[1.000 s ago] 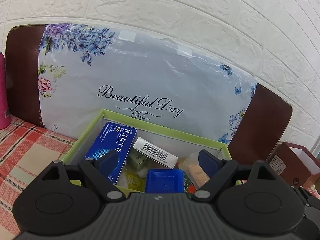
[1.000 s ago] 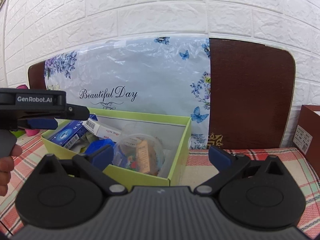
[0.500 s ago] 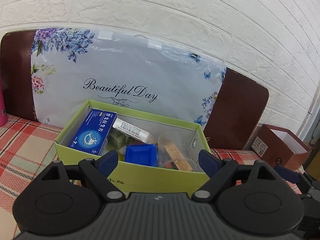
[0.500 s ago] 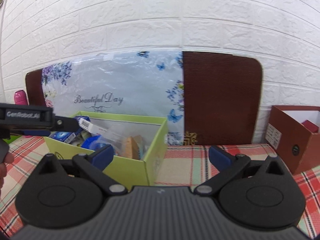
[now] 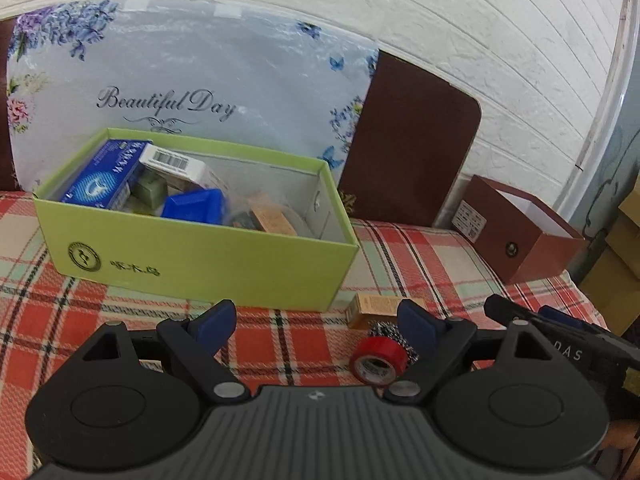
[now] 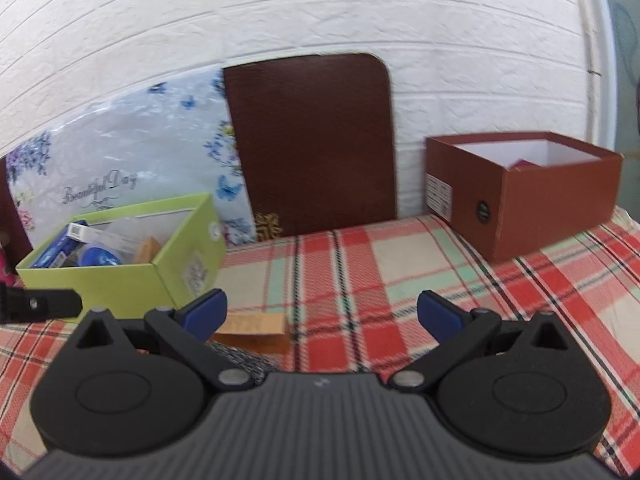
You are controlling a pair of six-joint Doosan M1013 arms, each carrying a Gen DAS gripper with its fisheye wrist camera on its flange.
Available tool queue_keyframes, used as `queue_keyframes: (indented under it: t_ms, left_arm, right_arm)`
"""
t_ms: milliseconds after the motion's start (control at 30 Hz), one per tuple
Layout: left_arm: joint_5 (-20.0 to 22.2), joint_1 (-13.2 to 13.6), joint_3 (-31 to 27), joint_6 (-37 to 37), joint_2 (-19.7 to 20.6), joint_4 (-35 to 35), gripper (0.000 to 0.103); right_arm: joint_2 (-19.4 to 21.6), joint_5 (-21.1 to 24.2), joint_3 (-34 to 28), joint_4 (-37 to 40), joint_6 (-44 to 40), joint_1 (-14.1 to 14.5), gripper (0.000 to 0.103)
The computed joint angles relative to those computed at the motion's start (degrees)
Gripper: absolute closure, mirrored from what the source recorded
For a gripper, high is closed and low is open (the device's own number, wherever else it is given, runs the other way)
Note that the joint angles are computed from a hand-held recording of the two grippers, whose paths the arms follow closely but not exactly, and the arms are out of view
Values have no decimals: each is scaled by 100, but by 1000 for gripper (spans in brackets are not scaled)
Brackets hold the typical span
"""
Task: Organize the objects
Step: 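Withdraw both tools toward the red tape roll and steel wool, then grasp the red tape roll with the left tool while the right grasps the steel wool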
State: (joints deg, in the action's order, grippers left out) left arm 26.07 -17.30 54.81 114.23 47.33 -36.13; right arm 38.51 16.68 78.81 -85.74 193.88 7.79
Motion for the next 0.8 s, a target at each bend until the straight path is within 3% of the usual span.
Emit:
queue_keyframes:
  t_ms: [300,600,667,733,800]
  left_arm:
    - [450,-212,-299,-429,295,167,13]
    - [378,-371,-548,-1198,489,1062,13]
    - [394,-369,-569,-1224,505,1072,17]
    - [493,-352,-620,-1165,532,997,31]
    - [658,-323,-689,-1097,569,856,39]
  right_arm:
    - [-133,86,353,183,375,-134,0]
    - [-138,-83,401,219,326,-174,0]
    - [-130,-90,397,246,319,-178,0]
    - [-120,-107,385,303,263,-180,0]
    - [-111,-136,371,348,205,-179,0]
